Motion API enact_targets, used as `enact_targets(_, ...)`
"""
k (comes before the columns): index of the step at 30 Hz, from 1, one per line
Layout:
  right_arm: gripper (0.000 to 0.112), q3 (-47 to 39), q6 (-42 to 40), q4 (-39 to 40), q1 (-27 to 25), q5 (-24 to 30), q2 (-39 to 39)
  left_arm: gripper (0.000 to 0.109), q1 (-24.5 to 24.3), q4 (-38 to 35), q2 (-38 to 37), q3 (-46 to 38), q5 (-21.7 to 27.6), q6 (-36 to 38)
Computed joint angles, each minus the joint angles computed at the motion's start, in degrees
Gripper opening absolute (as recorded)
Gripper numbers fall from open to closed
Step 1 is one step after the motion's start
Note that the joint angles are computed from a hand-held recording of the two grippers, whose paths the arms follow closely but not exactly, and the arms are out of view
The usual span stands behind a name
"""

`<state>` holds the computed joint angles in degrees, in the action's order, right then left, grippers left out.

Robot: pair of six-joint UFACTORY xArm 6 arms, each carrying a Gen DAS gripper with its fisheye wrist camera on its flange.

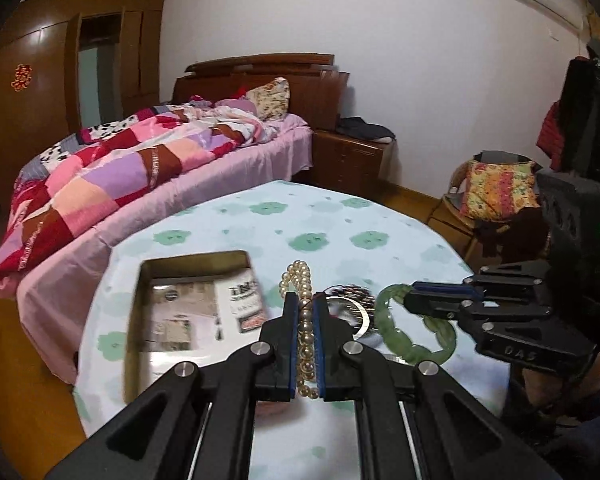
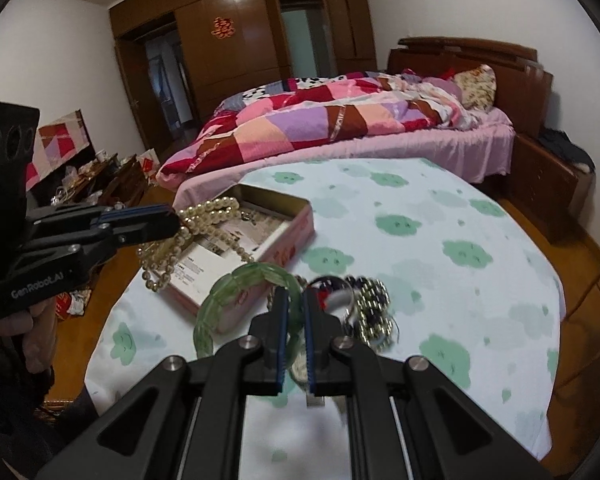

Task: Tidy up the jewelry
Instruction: 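Carry the pearls and jade bangle in both tools over the open tin, then open the right tool dropping the jade bangle while the left releases the pearls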

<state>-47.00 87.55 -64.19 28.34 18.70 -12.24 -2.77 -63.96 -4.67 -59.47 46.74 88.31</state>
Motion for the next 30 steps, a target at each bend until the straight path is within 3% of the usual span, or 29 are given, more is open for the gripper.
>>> enact_targets(5,0.009,-4.97,-8.58,5.71,-2.24,-2.59,4.82,0.005,-0.59,0.77,5.03,-4.24,-4.00,-2.07)
enact_targets(15,0.009,-18.17,-24.05,14.92,-2.63,-0.99,16.89,0.006,-0.89,3.83,16.27,-14.94,-8.53,-6.92)
enact_targets(30,0.009,-32.37,-34.98,25.45,-2.81,3.00,31.20,0.006,-2.09,13.48,27.69,-27.00,-11.30,-16.07)
